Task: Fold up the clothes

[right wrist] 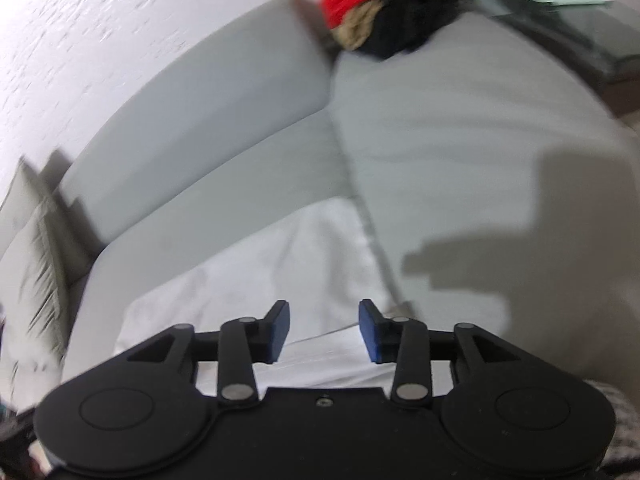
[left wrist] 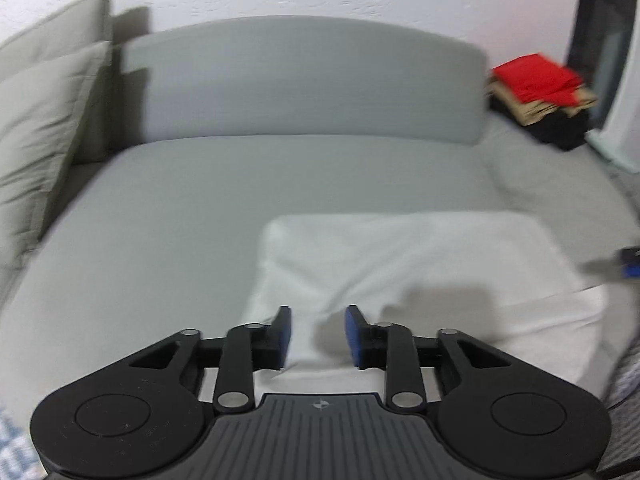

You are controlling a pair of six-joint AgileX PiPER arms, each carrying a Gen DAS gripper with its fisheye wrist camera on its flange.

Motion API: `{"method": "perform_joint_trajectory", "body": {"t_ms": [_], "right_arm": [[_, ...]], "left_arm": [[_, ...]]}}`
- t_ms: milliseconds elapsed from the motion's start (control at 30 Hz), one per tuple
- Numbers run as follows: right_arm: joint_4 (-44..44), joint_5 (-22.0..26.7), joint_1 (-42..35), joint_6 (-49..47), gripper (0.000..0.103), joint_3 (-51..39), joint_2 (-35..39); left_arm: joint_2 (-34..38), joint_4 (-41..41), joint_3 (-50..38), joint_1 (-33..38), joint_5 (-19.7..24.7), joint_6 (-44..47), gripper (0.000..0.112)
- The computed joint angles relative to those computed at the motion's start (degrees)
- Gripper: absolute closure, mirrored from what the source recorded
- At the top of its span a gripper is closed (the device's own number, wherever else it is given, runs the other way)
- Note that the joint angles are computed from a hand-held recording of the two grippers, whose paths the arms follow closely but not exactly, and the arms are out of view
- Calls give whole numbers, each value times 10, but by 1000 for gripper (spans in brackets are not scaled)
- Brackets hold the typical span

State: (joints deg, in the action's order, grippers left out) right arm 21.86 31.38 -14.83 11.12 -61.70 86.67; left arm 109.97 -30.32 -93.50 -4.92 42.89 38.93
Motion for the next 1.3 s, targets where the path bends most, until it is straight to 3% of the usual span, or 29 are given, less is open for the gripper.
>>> {"method": "perform_joint_trajectory", "body": {"t_ms": [67, 167, 300, 367, 433, 567, 600, 700, 800, 933, 1033, 1067, 1133, 1167, 1300], "right_arm": [[70, 47, 1, -79, 67, -51, 60], [62, 95, 26, -82, 96, -147, 161], [-50, 130, 64, 30, 95, -241, 240], [-66, 146, 67, 47, 96, -259, 258], [-14, 184, 53, 4, 97, -251, 252], [85, 283, 13, -94, 95, -193, 203], [81, 286, 8, -109, 95, -162, 172], [70, 265, -10, -125, 87, -78, 76], [81, 192, -30, -120, 82, -23, 22], [58, 108, -26, -73, 79, 12, -16], [1, 68, 3, -6, 77, 13, -9], [-26, 63, 14, 24, 75, 10, -5], [-65, 37, 24, 55, 63, 24, -5], [-72, 34, 17, 60, 61, 31, -6], [-61, 41, -21, 61, 62, 30, 25]], "left_arm": [[48, 28, -60, -30, 20, -31, 82], [135, 97, -177, -76, 56, -81, 95], [219, 180, -293, -119, 108, -123, 98], [240, 199, -320, -123, 161, -131, 106], [222, 178, -281, -110, 186, -96, 111], [93, 68, -108, -36, 230, 89, 110], [66, 40, -72, -11, 244, 126, 109], [-2, -27, 22, 46, 225, 186, 104], [-25, -74, 62, 66, 158, 181, 101], [-6, -84, 57, 52, 71, 90, 97], [2, -13, 51, 25, 3, -12, 97], [5, -8, 45, 26, 4, -33, 95], [11, -43, 33, 49, 32, -25, 88], [15, -61, 27, 61, 48, -21, 83], [30, -38, -5, 86, 58, -69, 81]]}}
